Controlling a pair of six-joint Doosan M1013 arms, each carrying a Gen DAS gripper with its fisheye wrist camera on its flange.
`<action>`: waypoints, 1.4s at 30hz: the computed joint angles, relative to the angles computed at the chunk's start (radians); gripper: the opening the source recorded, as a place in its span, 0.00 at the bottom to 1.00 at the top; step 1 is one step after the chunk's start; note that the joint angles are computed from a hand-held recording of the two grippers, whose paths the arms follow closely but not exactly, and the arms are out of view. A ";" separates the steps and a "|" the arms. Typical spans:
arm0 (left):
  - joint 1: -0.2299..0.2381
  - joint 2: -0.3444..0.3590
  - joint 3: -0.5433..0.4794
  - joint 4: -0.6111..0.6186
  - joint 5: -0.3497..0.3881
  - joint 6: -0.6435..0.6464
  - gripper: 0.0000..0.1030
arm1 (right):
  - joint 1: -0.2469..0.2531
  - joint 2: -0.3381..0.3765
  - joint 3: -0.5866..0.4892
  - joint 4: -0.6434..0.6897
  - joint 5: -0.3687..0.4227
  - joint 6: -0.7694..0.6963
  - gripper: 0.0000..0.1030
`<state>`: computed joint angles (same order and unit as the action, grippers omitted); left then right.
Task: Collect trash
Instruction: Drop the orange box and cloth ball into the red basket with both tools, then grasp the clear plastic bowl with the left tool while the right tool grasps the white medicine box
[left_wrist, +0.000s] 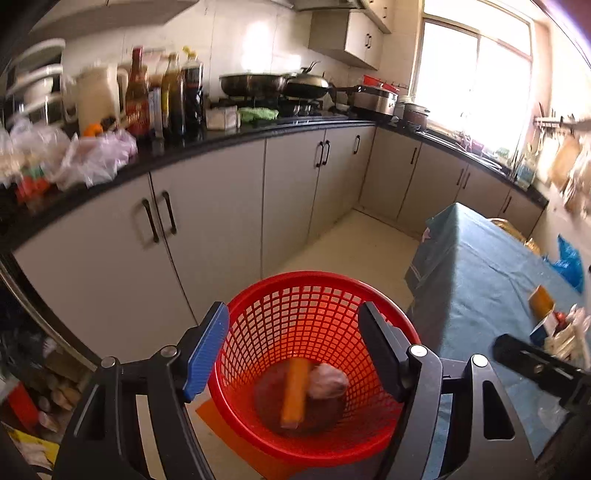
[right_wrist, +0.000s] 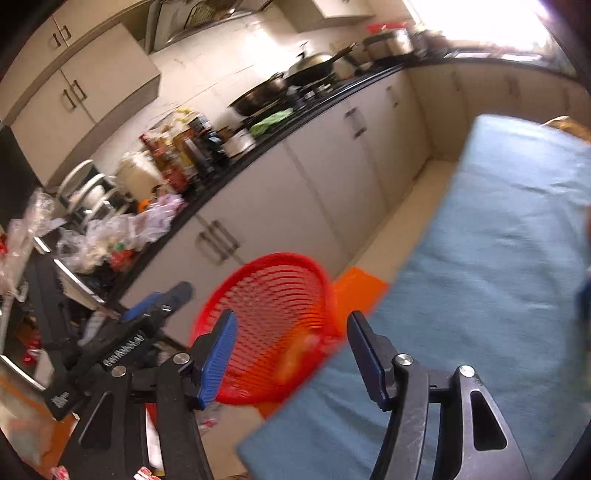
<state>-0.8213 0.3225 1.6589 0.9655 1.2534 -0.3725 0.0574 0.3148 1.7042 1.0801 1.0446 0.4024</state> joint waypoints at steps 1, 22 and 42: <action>-0.005 0.010 -0.012 0.003 0.016 0.011 0.73 | -0.014 -0.009 0.010 0.005 -0.020 -0.017 0.69; -0.081 0.250 -0.376 0.005 0.079 0.360 0.79 | -0.353 -0.017 0.035 0.039 -0.125 -0.026 0.79; -0.089 0.320 -0.485 -0.166 -0.328 0.601 0.79 | -0.423 0.073 -0.077 -0.128 -0.253 0.167 0.80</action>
